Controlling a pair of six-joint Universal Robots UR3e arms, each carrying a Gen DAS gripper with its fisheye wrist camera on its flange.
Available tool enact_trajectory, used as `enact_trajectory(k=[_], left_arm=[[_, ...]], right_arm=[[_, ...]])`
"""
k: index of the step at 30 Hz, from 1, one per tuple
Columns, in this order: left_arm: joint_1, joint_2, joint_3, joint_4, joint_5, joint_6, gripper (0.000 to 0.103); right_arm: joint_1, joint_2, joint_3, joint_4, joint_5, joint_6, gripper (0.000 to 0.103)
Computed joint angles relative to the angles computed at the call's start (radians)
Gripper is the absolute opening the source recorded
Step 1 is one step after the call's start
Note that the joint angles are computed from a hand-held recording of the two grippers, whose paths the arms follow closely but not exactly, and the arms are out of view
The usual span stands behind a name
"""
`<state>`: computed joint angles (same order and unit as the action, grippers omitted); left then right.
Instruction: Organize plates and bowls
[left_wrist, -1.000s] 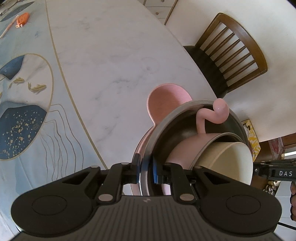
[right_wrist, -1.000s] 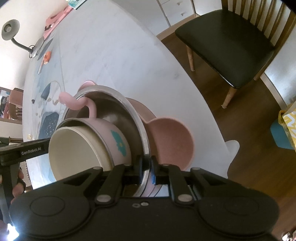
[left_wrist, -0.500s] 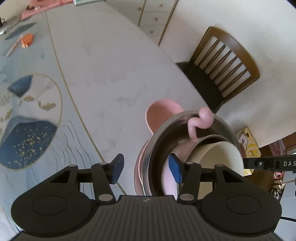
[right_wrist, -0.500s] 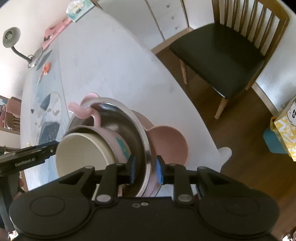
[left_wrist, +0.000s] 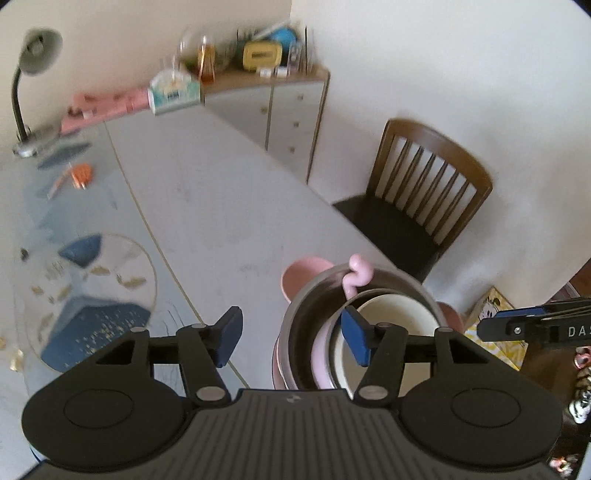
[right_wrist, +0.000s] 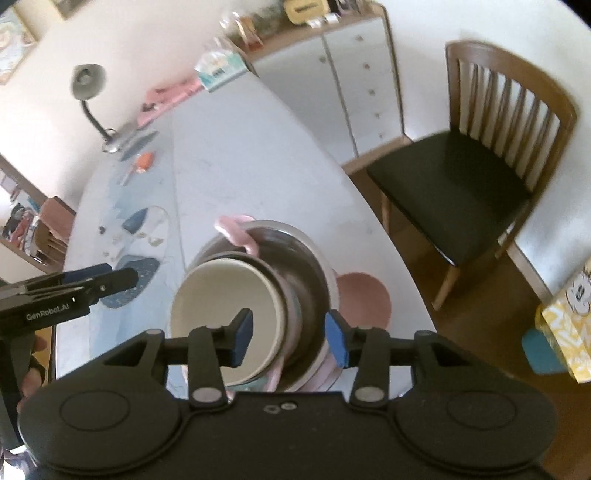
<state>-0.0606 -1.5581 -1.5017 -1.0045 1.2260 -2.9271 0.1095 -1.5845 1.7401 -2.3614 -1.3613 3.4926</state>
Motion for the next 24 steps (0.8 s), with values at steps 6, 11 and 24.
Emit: enact_trajectory(k=[6,11,24], left_arm=[[-0.050,0.131,-0.110,0.112,0.056,-0.081,0.069],[-0.129,0.208,-0.182,0.174,0.151,-0.181,0.069],[-0.489,0.274,-0.268,0.258,0.551,-0.513,0.093]], right_arm=[[0.022,-0.080,0.096,-0.152,-0.010,-0.083,0.064],[0.014,-0.150,0.168,-0.245,-0.002,-0.165,0.075],[-0.064,-0.377,0.413,-0.403,0.100,-0.295,0.101]])
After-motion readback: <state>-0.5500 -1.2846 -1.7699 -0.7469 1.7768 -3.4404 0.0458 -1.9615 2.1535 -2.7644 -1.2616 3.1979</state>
